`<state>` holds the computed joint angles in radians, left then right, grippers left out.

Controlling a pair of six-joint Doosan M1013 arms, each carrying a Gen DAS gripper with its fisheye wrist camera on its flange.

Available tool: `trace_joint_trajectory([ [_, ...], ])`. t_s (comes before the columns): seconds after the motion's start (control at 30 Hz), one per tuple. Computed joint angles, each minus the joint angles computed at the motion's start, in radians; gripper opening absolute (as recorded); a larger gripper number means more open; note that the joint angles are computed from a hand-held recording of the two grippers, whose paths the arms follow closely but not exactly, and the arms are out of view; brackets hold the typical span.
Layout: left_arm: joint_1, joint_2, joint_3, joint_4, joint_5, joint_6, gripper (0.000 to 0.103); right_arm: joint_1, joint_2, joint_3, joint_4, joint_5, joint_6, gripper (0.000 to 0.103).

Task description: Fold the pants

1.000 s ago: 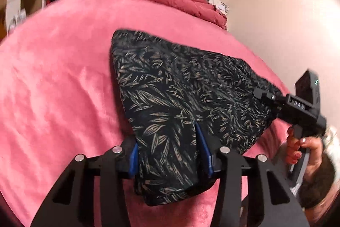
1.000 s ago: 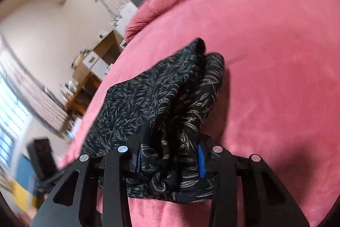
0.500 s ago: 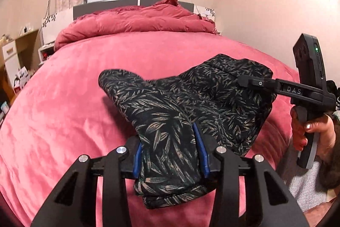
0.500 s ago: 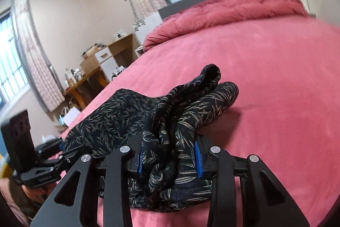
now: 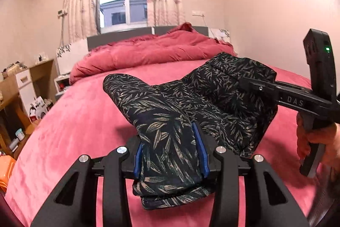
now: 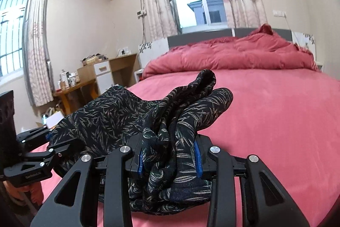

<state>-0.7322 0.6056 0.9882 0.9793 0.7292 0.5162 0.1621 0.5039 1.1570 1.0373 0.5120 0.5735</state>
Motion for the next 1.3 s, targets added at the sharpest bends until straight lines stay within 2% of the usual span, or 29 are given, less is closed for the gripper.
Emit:
trace_joint_trajectory([
  [0.13, 0.024, 0.066, -0.094, 0.006, 0.037, 0.037, 0.040, 0.006, 0.075, -0.110, -0.103, -0.009, 0.129, 0.034],
  [0.2, 0.041, 0.098, -0.143, -0.064, 0.058, 0.079, 0.040, 0.008, 0.107, -0.156, -0.180, 0.001, 0.222, 0.034],
  [0.33, 0.073, 0.166, -0.248, -0.242, 0.165, 0.163, 0.041, 0.007, 0.185, -0.279, -0.460, 0.103, 0.530, 0.034],
  [0.4, 0.091, 0.147, -0.203, -0.304, 0.129, 0.114, 0.044, -0.003, 0.233, -0.361, -0.603, 0.225, 0.744, 0.037],
  [0.47, 0.104, 0.126, -0.154, -0.374, 0.087, 0.095, 0.047, -0.028, 0.269, -0.414, -0.556, 0.326, 0.839, 0.054],
  [0.53, 0.103, 0.116, -0.137, -0.384, 0.079, 0.103, 0.050, -0.042, 0.274, -0.413, -0.507, 0.337, 0.860, 0.057],
  [0.7, 0.091, 0.110, -0.134, -0.350, 0.121, 0.112, 0.061, -0.036, 0.237, -0.377, -0.583, 0.331, 0.911, 0.061],
  [0.73, 0.089, 0.109, -0.139, -0.339, 0.125, 0.106, 0.063, -0.034, 0.220, -0.353, -0.600, 0.312, 0.920, 0.062],
  [0.8, 0.089, 0.100, -0.123, -0.314, 0.107, 0.083, 0.073, -0.032, 0.183, -0.301, -0.615, 0.250, 0.918, 0.063],
  [0.83, 0.089, 0.096, -0.117, -0.308, 0.104, 0.077, 0.074, -0.028, 0.173, -0.291, -0.659, 0.234, 0.940, 0.063],
  [0.87, 0.088, 0.096, -0.118, -0.307, 0.119, 0.075, 0.074, -0.023, 0.173, -0.290, -0.718, 0.233, 0.977, 0.063],
  [0.93, 0.092, 0.109, -0.134, -0.320, 0.147, 0.064, 0.075, -0.021, 0.192, -0.319, -0.793, 0.287, 1.051, 0.063],
  [1.0, 0.108, 0.100, -0.105, -0.380, 0.115, 0.051, 0.079, -0.032, 0.206, -0.329, -0.754, 0.315, 1.061, 0.063],
  [1.1, 0.131, 0.097, -0.088, -0.479, 0.071, 0.064, 0.084, -0.030, 0.206, -0.309, -0.771, 0.273, 1.047, 0.067],
  [1.23, 0.122, 0.097, -0.088, -0.444, 0.088, 0.044, 0.089, -0.027, 0.191, -0.281, -0.800, 0.224, 1.072, 0.076],
  [1.3, 0.113, 0.090, -0.081, -0.413, 0.099, -0.003, 0.097, -0.032, 0.168, -0.247, -0.769, 0.203, 1.080, 0.077],
])
